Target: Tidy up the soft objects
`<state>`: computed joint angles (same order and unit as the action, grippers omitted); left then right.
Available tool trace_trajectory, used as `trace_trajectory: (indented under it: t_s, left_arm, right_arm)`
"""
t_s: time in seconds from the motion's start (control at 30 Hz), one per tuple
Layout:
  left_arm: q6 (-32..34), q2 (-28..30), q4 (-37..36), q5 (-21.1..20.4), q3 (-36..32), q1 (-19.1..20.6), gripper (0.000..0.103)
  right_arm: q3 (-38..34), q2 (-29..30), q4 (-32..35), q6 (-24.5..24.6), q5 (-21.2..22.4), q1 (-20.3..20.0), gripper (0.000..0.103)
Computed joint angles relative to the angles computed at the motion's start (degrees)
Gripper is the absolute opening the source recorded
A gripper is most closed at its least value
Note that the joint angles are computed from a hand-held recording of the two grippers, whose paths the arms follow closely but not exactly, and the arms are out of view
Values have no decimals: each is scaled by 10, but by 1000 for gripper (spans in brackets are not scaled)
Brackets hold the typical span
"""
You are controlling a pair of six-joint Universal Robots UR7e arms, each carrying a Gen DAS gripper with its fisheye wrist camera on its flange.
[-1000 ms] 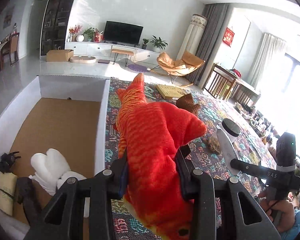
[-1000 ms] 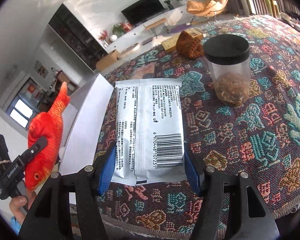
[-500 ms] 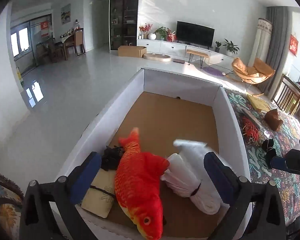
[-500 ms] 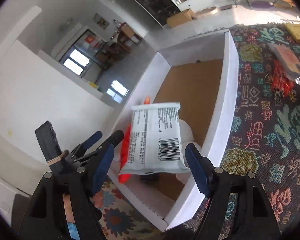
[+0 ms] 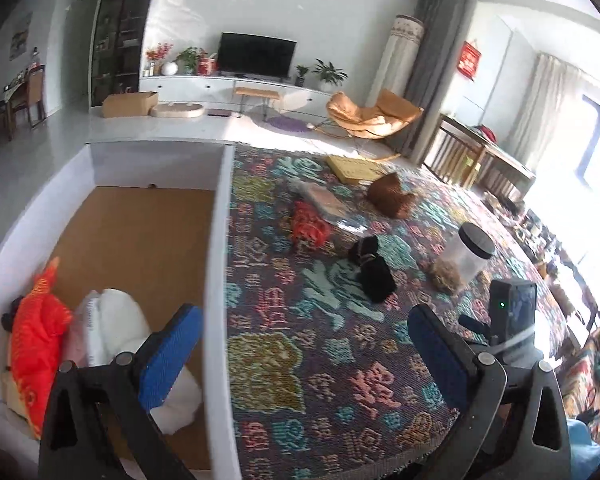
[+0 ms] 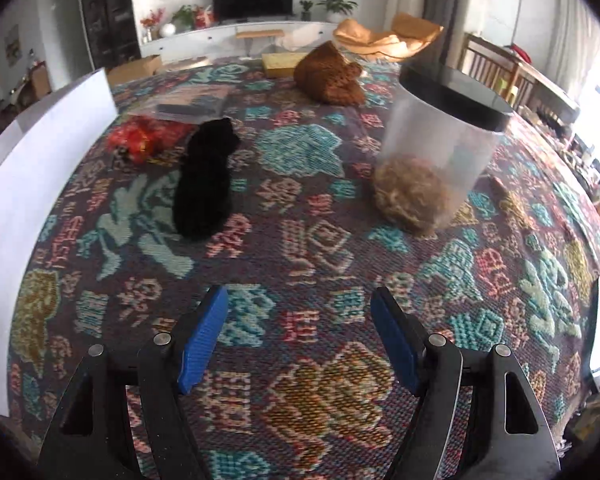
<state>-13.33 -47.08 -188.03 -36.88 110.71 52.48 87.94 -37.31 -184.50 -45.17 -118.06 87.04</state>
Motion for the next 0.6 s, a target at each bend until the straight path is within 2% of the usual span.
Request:
trace_trajectory:
  t_s: [0.17, 0.23, 0.33, 0.5, 0.6]
  left_arm:
    - [-19, 94, 109, -44, -102, 23, 102]
    - [-28, 126, 136, -30, -138, 39, 102]
    - [-25, 167, 155, 13, -187, 61, 102]
    - [-13, 197, 170, 22, -242, 94, 102]
    - [-18, 206, 191, 23, -260, 107, 102]
  right_arm:
    - [7, 1, -49, -22, 18, -16, 77]
    - [1, 8, -51, -30, 10, -16, 77]
    - [-8, 11, -32, -20, 12, -19, 77]
    - [-21, 5, 5, 14, 28, -28, 81]
    - [-27, 6, 10, 14, 30, -30, 82]
